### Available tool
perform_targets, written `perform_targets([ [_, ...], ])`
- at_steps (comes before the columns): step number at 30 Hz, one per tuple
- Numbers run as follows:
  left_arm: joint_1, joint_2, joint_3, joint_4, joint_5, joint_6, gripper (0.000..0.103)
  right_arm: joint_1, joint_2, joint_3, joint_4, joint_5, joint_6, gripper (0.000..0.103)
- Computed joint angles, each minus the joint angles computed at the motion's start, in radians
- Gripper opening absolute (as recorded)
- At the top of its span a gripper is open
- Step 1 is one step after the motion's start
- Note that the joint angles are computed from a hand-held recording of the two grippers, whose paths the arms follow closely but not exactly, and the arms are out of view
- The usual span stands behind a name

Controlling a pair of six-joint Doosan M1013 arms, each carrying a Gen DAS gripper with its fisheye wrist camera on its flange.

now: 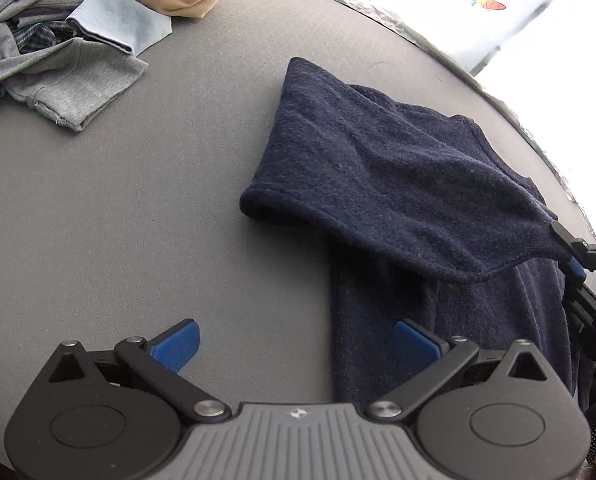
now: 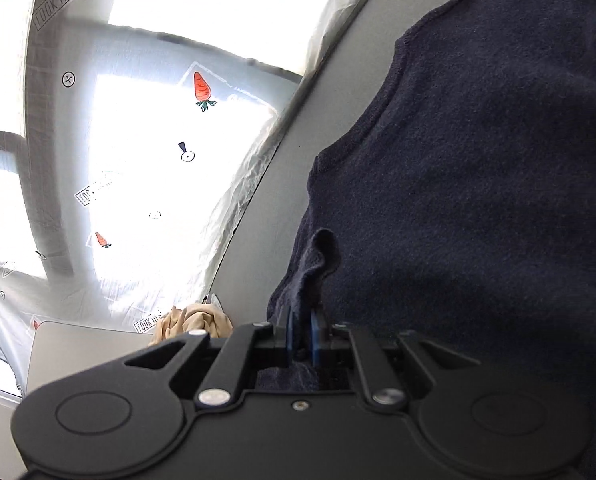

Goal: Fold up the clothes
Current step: 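Fold the held sweater side over the body with the right gripper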

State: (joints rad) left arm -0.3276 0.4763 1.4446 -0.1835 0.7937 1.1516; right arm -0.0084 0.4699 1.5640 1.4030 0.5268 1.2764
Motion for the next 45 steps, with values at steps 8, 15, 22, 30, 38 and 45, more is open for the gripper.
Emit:
perform_targets([
  [8, -0.069, -0.013, 0.031, 0.157, 0.006, -0.279, 0.102, -0.121, -0.03, 0.039, -0.03, 0.062, -0.008, 0.009],
  [15, -0.126, -0.017, 0.051, 0.321, 0.024, -0.493, 0.102, -0.19, -0.006, 0.007, -0.094, 0.124, -0.022, 0.009],
  [22, -0.148, 0.0, 0.032, 0.379, 0.089, -0.622, 0.103, -0.247, 0.022, -0.026, -0.119, 0.185, -0.023, 0.009],
  [30, -0.162, 0.043, -0.031, 0.427, 0.196, -0.689, 0.103, -0.288, 0.041, -0.058, -0.138, 0.196, -0.059, 0.008],
  [38, -0.165, 0.055, -0.066, 0.415, 0.251, -0.653, 0.103, -0.307, 0.046, -0.068, -0.146, 0.148, -0.099, 0.003],
  [45, -0.162, 0.029, -0.05, 0.374, 0.207, -0.67, 0.103, -0.31, 0.033, -0.069, -0.174, 0.116, -0.175, 0.003],
])
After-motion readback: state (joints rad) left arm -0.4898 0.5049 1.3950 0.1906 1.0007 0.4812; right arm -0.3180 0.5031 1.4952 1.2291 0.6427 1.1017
